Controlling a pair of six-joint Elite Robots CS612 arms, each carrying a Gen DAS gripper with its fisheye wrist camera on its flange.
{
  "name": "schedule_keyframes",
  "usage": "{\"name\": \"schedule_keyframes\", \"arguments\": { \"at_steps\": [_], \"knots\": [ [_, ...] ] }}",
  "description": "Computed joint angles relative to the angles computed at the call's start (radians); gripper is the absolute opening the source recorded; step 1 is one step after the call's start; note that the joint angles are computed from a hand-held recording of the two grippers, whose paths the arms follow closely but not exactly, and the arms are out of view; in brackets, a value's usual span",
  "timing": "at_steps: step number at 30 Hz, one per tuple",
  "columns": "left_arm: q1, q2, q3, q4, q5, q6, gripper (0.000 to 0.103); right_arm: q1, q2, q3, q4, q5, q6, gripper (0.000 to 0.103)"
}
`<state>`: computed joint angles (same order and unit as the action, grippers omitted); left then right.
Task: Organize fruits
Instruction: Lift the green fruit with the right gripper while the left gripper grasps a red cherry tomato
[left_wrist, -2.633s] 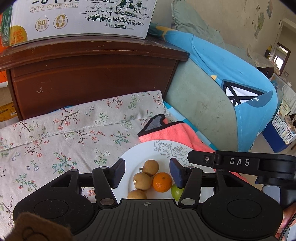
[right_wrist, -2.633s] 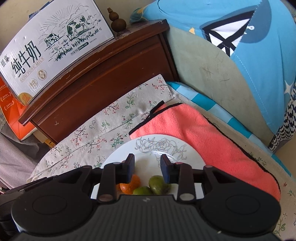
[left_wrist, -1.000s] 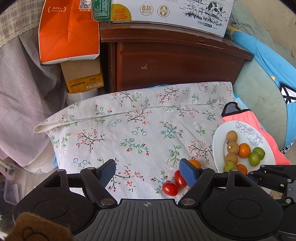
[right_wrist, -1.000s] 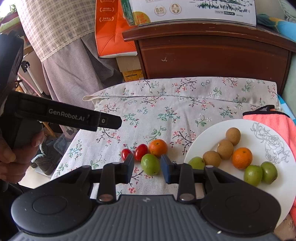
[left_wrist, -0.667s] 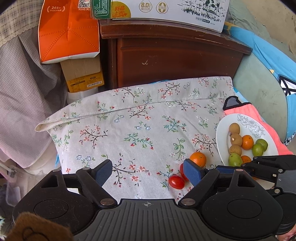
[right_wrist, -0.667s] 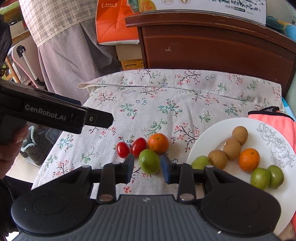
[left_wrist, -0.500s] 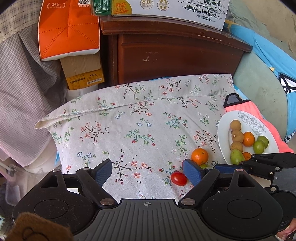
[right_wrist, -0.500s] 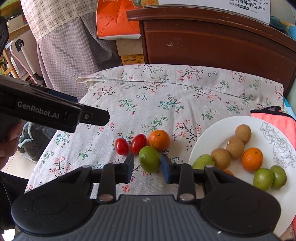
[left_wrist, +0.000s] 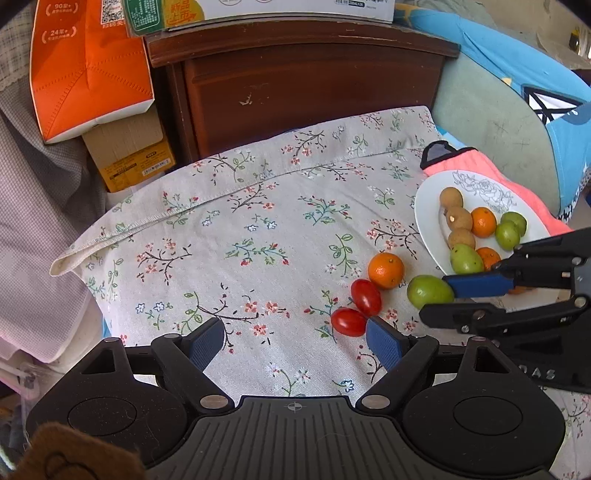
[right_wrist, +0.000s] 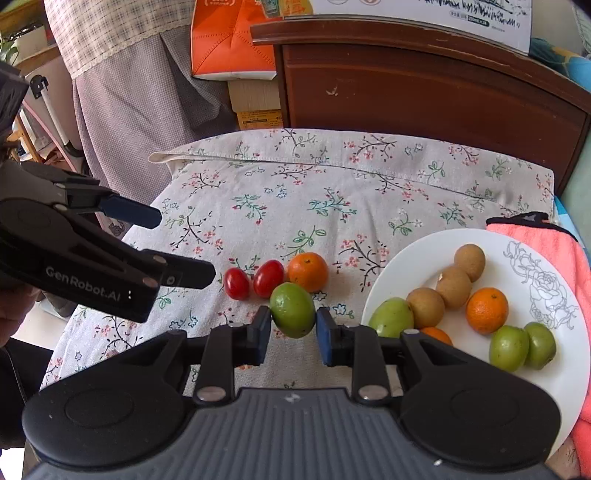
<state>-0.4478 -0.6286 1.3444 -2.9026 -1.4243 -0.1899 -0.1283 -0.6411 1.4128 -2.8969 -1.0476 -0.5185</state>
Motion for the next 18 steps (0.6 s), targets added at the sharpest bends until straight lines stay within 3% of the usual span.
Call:
{"name": "schedule_keyframes", "arguments": {
  "at_steps": [11, 18],
  "knots": [
    [-0.014, 0.026, -0.004, -0.085, -0.033, 0.128, 0.082, -0.031, -0.013, 0.009, -0.062, 0.050, 0.144, 0.027],
    [-0.010, 0.044, -0.022, -0.074, -0.056, 0.138, 0.060, -0.037, -0.015, 0.014, -0.092, 0.057, 0.171, 0.027]
  ]
}}
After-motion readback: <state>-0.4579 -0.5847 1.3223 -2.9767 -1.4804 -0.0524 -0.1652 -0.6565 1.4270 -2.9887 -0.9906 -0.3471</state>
